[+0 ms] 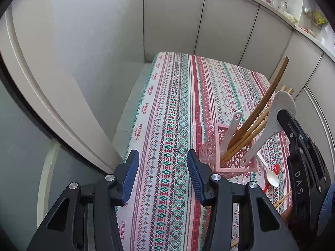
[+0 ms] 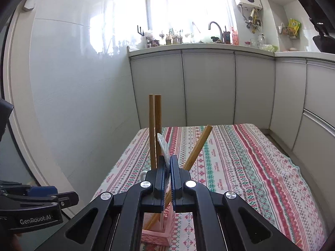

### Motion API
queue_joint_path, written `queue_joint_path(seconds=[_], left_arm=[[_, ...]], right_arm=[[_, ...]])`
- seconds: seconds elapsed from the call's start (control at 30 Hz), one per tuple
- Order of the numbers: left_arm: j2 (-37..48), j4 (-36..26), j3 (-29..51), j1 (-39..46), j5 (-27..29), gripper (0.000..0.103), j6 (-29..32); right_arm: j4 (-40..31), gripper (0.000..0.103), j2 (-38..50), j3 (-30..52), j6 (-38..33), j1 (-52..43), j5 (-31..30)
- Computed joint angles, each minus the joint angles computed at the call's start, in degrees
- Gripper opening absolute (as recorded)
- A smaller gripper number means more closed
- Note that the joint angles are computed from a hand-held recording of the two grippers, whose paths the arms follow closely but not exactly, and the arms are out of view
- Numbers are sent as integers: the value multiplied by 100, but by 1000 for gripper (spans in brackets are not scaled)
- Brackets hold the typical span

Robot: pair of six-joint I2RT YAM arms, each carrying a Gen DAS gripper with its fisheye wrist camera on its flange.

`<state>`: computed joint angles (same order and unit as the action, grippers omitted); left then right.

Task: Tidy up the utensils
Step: 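Lower the paddles into the pink basket and open both tools, then move both tools down toward the white spoon and red spoon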

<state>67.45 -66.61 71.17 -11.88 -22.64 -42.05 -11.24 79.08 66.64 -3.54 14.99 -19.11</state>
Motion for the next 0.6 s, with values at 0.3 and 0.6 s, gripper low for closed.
queue_joint_path(seconds=[0.3,0.6], left_arm=[[24,107,3,20,396,50,-15],[291,11,130,-405,628,53,-173]], right_arm=[[-1167,17,195,674,-86,-571,-951],[-3710,18,965,2314,-1120,-1505,-1810]])
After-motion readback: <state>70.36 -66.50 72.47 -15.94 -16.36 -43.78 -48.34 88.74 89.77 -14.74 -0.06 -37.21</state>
